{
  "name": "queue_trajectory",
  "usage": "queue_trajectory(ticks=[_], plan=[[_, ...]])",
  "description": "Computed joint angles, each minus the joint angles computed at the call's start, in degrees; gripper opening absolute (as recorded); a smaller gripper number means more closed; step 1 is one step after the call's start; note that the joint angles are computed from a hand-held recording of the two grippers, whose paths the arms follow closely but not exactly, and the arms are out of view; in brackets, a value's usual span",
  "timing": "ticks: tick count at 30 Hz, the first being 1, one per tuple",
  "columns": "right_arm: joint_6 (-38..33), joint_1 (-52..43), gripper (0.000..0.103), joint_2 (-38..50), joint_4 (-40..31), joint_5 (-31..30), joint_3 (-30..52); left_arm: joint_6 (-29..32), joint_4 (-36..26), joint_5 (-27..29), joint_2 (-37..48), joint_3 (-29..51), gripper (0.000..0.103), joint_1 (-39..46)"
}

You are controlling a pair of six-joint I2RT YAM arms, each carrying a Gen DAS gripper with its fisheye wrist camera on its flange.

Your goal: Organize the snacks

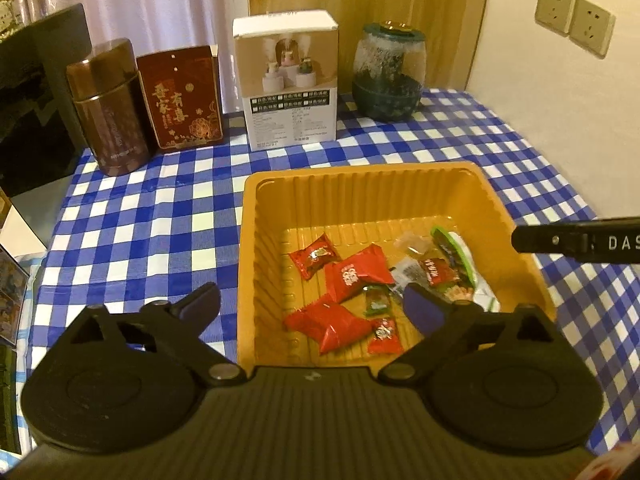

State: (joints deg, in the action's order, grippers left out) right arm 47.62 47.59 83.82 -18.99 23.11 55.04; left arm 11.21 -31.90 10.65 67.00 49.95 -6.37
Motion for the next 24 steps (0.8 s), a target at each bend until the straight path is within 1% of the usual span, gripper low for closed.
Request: queue_trajectory(ticks=[2, 5, 10, 13, 18, 24], plan=[[1.19, 1.68, 0.061, -1.77, -2.05, 0.86, -0.41, -0.68, -1.26, -0.19, -2.93, -0.71, 0.103, -0.18], [3.45, 5.03, 0.066, -4.04, -5.32, 3.14, -0.96, -1.62, -4.17, 0.01, -7.24, -1.54, 0.103, -0.12], [10.08, 11.67, 0.070, -7.07, -11.32, 7.31, -1.64, -3.15, -10.11, 0.53, -15.71, -3.21, 0.103, 0.30], [16.10, 16.81, 0.071, -8.15, -16.20, 10.76, -1.30, -4.54, -14.92, -1.54, -20.15, -3.43, 0.103, -0.39], [26.42, 24.73, 0.072, -8.63, -24.80, 14.99, 0.70, -6.66, -22.59, -2.45, -27.75, -3.24, 0.103, -0.57], [39.23, 34.11, 0.073, -8.45, -35.15, 19.88, 4.37, -6.94, -31.41, -1.30, -34.70, -1.03, 0.103, 1.02]])
